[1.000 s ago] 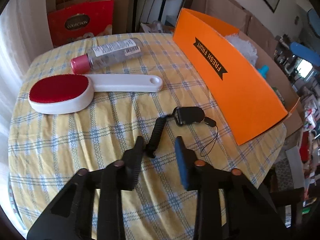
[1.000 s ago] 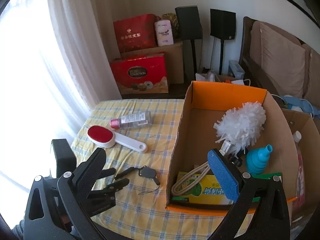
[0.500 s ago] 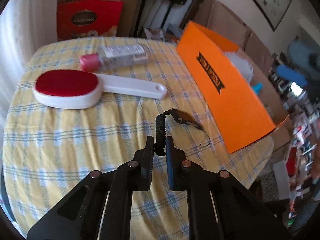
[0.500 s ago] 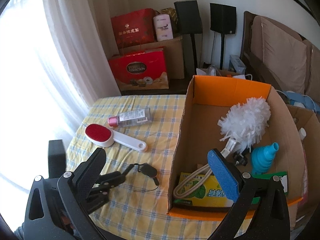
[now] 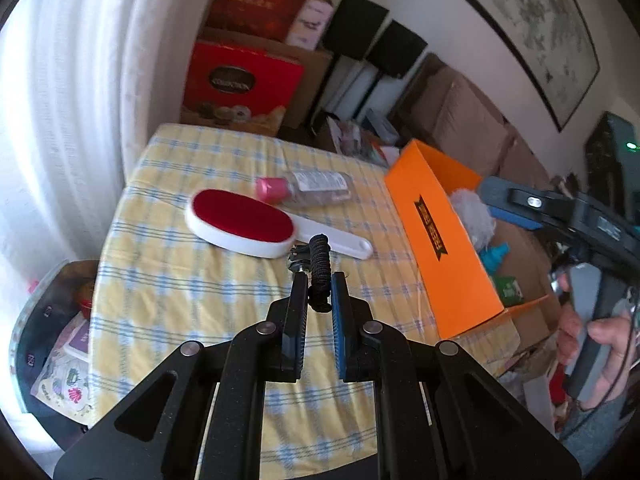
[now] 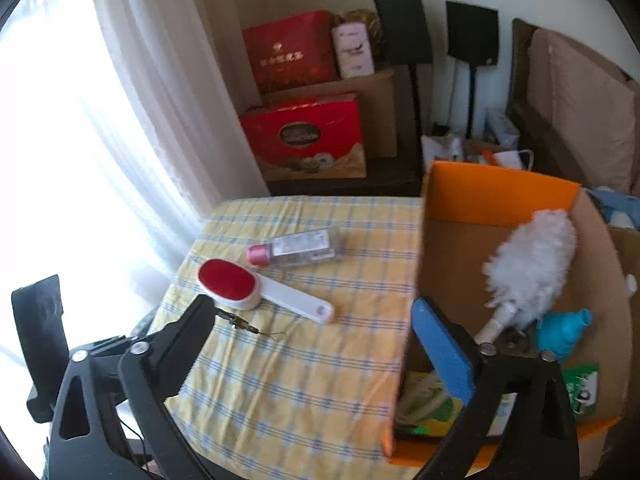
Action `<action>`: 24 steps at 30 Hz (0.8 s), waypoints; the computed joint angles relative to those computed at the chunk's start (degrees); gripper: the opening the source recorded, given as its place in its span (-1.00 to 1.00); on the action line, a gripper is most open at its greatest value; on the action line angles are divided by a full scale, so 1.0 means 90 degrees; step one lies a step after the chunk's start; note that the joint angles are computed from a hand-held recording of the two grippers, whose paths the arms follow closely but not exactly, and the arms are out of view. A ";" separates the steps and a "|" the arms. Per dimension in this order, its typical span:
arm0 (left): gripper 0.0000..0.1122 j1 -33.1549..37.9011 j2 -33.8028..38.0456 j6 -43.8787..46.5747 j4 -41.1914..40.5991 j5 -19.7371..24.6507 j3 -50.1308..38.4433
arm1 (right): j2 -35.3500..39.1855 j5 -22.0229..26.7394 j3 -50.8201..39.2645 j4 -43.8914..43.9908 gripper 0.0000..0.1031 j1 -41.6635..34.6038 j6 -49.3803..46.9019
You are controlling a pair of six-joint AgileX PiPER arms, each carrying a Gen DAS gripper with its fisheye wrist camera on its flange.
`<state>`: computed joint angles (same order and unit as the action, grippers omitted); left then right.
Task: Organize objects
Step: 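Grasp the black coiled cord with the left gripper and lift it, then hold the cord in the left gripper while the right reaches to the pink-capped bottle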
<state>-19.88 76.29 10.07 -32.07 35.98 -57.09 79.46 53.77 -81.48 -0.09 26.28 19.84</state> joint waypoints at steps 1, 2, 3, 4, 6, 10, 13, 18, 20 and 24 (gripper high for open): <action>-0.81 0.0077 -0.0033 0.0031 0.0003 0.0011 0.0021 | 0.0177 0.0016 -0.0139 0.0217 0.74 -0.0047 -0.0092; -0.81 0.0150 -0.0086 0.0064 -0.0006 0.0023 0.0058 | 0.0309 0.0016 -0.0230 0.0355 0.70 -0.0069 -0.0140; -0.81 0.0230 -0.0132 0.0118 -0.0050 0.0050 0.0092 | 0.0440 0.0023 -0.0321 0.0496 0.62 -0.0091 -0.0191; -0.81 0.0325 -0.0157 0.0191 -0.0122 0.0075 0.0123 | 0.0657 0.0031 -0.0469 0.0715 0.52 -0.0110 -0.0265; -0.81 0.0478 -0.0191 0.0299 -0.0237 0.0112 0.0187 | 0.0922 0.0040 -0.0636 0.0944 0.34 -0.0082 -0.0314; -0.81 0.0734 -0.0148 0.0600 -0.0508 0.0131 0.0309 | 0.1683 0.0100 -0.1183 0.1278 0.09 0.0060 -0.0312; -0.81 0.0884 -0.0142 0.0858 -0.0721 0.0137 0.0432 | 0.2203 0.0177 -0.1682 0.1258 0.00 0.0217 -0.0179; -0.81 0.1056 -0.0070 0.1204 -0.1041 0.0166 0.0512 | 0.3034 0.0449 -0.2664 0.1121 -0.07 0.0452 -0.0022; -0.81 0.1096 -0.0034 0.1287 -0.1112 0.0183 0.0518 | 0.3421 0.0509 -0.3063 0.1340 -0.09 0.0456 -0.0052; -0.81 0.1209 0.0064 0.1469 -0.1312 0.0228 0.0516 | 0.4135 0.0763 -0.3912 0.1288 -0.13 0.0569 0.0081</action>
